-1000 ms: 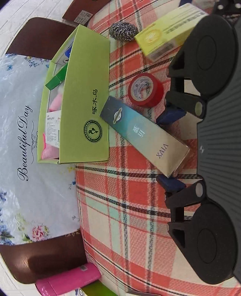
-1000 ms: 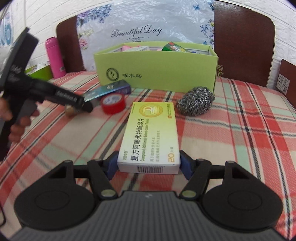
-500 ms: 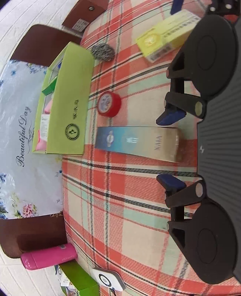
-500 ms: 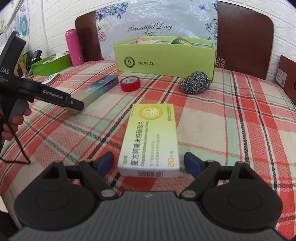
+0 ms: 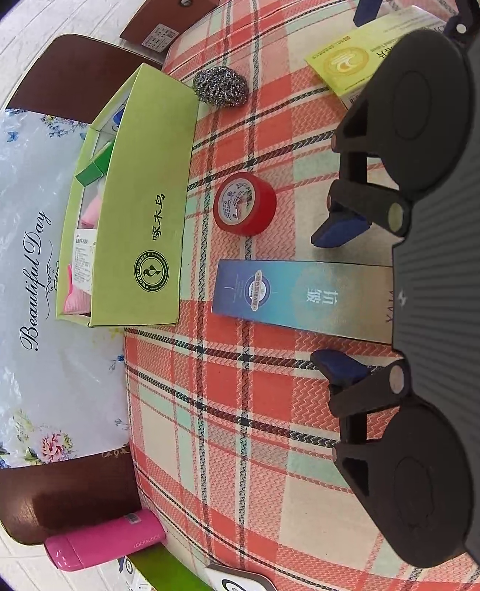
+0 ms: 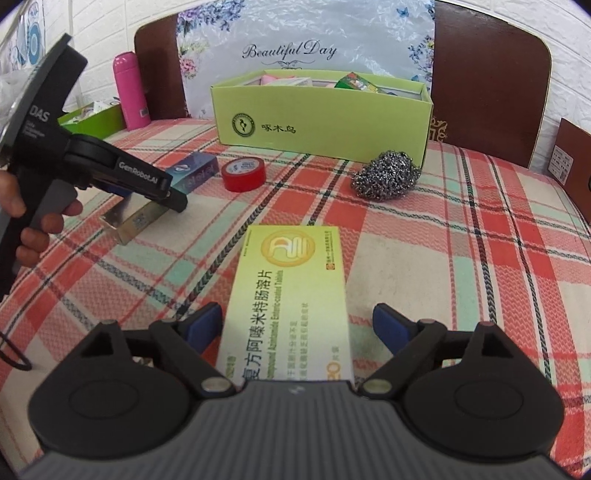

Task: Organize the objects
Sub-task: 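Grasp the teal VIXA box with the left tool while the right tool lifts the yellow box, then carry the VIXA box and yellow box into the lime-green box and open both tools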

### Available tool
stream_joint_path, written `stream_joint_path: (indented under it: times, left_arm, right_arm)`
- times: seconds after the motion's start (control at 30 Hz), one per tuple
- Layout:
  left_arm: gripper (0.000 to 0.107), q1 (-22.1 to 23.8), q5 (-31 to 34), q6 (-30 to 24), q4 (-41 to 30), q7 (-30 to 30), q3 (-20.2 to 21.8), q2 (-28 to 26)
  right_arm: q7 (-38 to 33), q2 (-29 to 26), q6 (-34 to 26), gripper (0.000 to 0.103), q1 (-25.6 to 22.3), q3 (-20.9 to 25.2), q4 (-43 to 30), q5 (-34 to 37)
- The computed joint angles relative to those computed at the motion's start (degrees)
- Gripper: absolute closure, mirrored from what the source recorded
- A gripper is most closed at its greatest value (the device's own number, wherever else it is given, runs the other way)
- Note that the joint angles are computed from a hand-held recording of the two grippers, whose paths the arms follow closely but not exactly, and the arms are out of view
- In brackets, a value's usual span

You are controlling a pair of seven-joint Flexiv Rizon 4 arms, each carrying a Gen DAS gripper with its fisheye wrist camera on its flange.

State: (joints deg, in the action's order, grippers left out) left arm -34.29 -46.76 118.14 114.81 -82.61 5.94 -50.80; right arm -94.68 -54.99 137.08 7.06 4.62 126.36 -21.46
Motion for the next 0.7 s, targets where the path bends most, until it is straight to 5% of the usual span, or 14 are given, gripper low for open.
stream_joint_path:
  times: [0.3,0.37,0.43,0.7]
  left_arm:
    - [0.042,0.62,0.89,1.3,-0.5,-0.04,-0.33,-0.82]
    - [0.055,0.56,1.0,1.98,-0.29,0.15,-0.35,-0.92]
    - [0.065,1.3,1.96,2.74,0.36,0.21,-1.06,-0.48]
    - [0.065,6.03,9.44,6.95,3.74,-3.98,-5.59,3.06]
  right_arm:
    - [0.31,-0.45,-0.52,0.026,0.66,0.15,-1.19,0.55]
    - [0.6,-0.64,0.06,0.038,-0.11,0.59,-1.1,-0.42]
    - [0.84,-0.38,0.04,0.038,0.38,0.41,-0.9,0.27]
    - [6.09,1.86,0.51,0.038,-5.46,3.16,-1.35,-8.26]
